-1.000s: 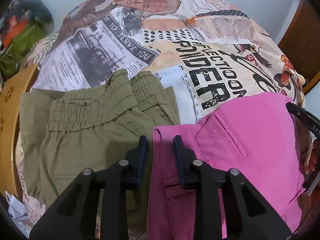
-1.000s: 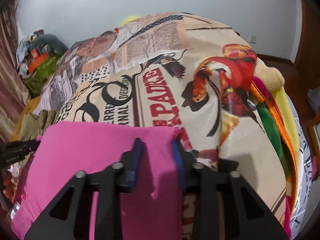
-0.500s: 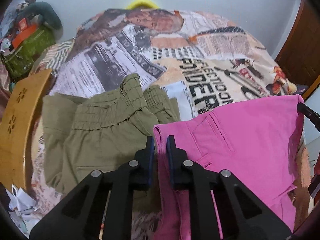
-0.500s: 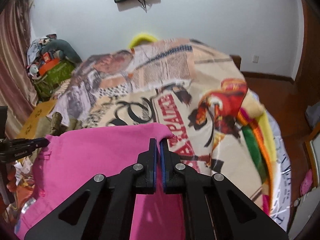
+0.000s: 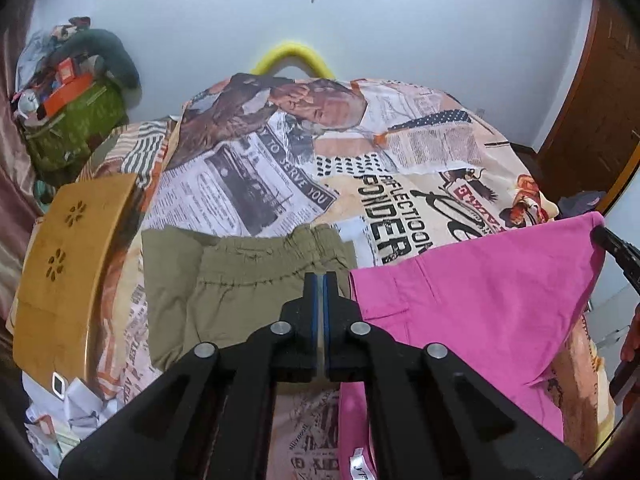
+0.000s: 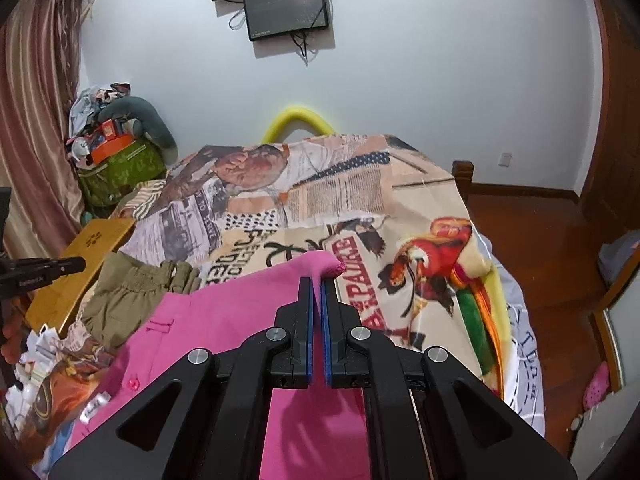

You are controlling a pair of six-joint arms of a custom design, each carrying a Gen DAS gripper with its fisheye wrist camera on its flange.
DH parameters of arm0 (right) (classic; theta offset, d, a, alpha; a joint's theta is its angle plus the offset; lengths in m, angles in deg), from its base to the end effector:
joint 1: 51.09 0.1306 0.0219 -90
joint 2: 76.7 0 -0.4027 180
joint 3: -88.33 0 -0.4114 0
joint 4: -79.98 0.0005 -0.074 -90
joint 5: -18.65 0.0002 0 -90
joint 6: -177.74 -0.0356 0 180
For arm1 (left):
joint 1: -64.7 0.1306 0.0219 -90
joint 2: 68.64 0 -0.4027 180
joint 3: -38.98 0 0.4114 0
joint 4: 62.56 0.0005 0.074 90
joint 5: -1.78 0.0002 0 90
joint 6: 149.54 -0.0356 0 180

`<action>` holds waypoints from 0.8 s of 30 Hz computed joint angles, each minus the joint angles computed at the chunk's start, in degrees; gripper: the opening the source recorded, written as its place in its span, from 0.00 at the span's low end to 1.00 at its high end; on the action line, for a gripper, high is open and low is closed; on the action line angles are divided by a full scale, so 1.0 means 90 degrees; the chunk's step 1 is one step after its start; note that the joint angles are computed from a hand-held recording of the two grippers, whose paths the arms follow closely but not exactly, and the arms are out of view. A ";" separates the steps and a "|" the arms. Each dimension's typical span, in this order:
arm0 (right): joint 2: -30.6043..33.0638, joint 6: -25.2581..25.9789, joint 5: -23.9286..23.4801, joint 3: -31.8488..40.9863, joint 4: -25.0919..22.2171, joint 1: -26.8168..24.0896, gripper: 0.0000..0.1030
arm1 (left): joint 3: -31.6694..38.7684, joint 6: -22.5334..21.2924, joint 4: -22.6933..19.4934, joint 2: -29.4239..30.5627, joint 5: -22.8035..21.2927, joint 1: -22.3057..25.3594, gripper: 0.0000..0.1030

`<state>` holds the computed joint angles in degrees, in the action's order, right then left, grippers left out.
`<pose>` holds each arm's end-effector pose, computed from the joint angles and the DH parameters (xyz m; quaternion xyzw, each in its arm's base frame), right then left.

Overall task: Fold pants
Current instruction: 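Grasp the pink pants edge with the left gripper while the right gripper grasps its edge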

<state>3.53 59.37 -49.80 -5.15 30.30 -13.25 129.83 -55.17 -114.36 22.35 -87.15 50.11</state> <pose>0.3560 0.2593 0.4988 -0.0008 0.9052 0.0684 0.4193 0.4910 -0.1290 0.4458 0.0872 0.9413 -0.0624 0.3201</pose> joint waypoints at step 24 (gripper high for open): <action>0.0110 -0.0207 -0.0921 -0.1356 0.0825 -0.0696 0.03 | 0.0807 0.0398 -0.0168 0.2055 0.1234 -0.0128 0.13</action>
